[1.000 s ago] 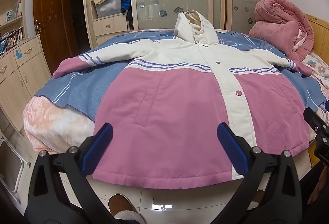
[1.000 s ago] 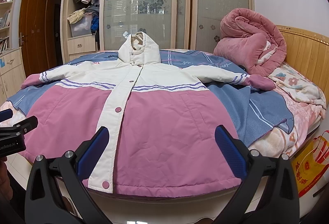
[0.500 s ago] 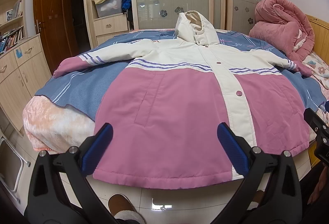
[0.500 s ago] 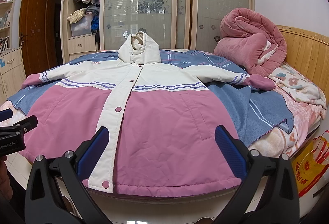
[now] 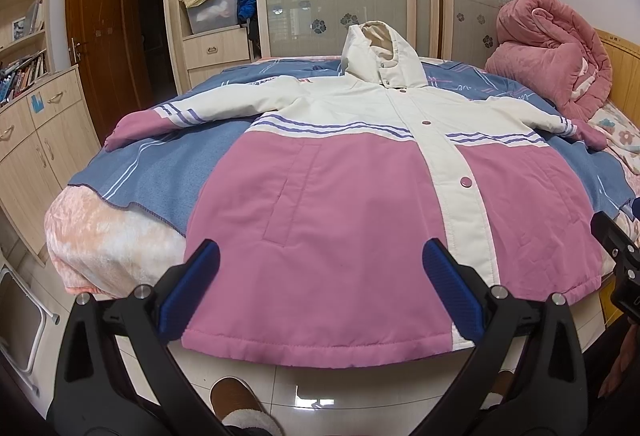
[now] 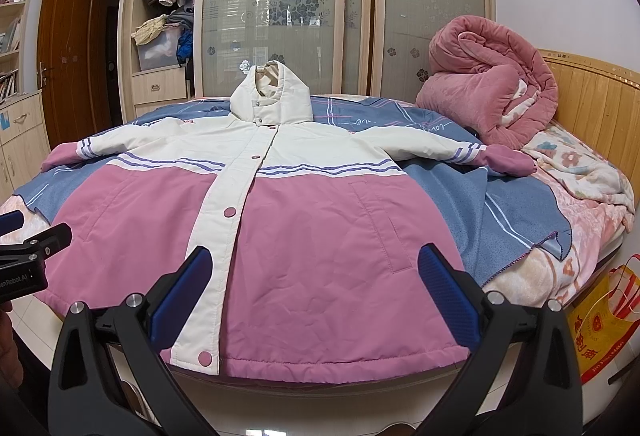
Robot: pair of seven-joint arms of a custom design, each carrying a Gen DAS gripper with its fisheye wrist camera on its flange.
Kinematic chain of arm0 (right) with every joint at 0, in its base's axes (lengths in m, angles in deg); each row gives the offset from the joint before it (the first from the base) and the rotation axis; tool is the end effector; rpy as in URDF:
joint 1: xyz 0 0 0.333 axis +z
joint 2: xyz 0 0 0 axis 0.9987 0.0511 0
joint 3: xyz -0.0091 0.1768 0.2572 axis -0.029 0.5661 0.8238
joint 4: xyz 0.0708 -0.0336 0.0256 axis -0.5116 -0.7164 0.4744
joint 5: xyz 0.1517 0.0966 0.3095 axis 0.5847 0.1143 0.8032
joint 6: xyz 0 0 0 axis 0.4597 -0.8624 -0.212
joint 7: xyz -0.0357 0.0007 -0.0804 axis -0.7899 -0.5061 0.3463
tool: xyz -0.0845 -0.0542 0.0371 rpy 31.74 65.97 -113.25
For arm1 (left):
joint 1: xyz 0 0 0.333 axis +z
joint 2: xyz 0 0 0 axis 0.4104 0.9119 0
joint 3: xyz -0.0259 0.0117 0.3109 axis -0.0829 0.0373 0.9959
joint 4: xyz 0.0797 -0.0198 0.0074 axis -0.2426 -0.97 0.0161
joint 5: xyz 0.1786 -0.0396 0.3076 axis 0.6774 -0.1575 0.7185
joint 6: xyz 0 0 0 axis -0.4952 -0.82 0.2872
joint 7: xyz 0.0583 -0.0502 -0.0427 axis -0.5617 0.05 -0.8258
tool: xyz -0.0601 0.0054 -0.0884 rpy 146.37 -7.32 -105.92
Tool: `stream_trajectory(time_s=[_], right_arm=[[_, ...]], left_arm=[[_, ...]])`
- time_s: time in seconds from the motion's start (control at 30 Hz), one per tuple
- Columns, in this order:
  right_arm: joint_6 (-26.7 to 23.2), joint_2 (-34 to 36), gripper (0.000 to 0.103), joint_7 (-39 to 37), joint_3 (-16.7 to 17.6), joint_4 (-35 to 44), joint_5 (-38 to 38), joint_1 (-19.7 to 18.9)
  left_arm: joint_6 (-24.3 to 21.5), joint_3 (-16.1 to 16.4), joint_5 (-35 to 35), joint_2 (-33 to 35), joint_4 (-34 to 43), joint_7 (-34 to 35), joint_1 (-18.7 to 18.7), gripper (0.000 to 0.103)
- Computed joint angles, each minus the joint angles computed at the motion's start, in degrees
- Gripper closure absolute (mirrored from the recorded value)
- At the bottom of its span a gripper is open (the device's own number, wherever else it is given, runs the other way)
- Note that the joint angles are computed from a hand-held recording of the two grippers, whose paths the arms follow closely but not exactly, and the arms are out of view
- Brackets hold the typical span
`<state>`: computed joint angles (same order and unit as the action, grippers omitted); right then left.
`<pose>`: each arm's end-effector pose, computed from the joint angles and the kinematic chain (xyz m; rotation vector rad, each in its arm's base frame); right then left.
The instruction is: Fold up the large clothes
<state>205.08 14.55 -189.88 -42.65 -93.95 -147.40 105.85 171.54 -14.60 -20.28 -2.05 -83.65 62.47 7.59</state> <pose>0.3738 0.2180 0.4846 -1.1957 1.9483 -1.2441 0.4859 -0.1200 0.5129 -1.3187 1.9533 -1.0005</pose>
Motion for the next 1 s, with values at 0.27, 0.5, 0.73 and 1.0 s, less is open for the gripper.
stream_trajectory(time_s=[0.27,0.5,0.73,1.0], right_arm=[[-0.06,0.17,0.001,0.12,-0.03,0.07,-0.09,0.04],[0.04,0.19,0.001,0.21,-0.1,-0.09,-0.26,0.07],[0.08,0.25,0.001,0.24,-0.16,-0.11,-0.29,0.06],[-0.02,0.07,0.001,-0.02,-0.1,-0.15,-0.01,0.13]], left_arm=[[-0.08,0.02,0.04,0.0,0.02,-0.04,0.02,0.002],[-0.16,0.57,-1.29,0.1,0.16,1.07,-0.59,0.002],[-0.11,0.08,-1.43,0.13,0.19,1.15,-0.1,0.002],[-0.09,0.31,-2.52,0.24,0.21,2.33,-0.37,0.002]])
